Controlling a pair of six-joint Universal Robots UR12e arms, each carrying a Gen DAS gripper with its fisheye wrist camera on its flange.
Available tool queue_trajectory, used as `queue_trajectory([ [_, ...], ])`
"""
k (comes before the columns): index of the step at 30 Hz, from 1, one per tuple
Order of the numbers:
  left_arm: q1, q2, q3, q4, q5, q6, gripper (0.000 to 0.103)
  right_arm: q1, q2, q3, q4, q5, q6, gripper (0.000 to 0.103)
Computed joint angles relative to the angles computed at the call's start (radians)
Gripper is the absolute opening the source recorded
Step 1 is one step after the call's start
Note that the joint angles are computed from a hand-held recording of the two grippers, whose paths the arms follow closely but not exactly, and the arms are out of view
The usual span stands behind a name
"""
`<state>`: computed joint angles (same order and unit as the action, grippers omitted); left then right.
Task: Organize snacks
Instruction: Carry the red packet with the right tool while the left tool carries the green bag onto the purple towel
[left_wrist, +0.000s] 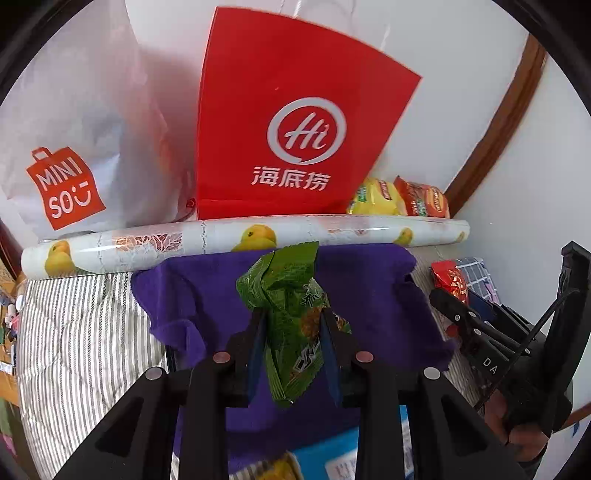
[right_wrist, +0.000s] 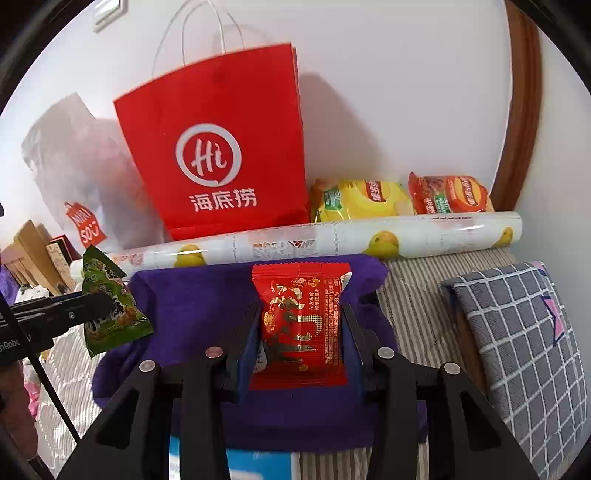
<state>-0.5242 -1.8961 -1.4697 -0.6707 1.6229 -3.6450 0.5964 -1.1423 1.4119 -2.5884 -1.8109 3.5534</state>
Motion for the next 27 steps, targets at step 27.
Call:
queue_trajectory([
  [27, 0.039, -0.044, 0.001, -0.090, -0.087, -0.014, 0.027, -0.047, 0.068, -0.031, 0.123, 0.129, 0.018, 0.041],
])
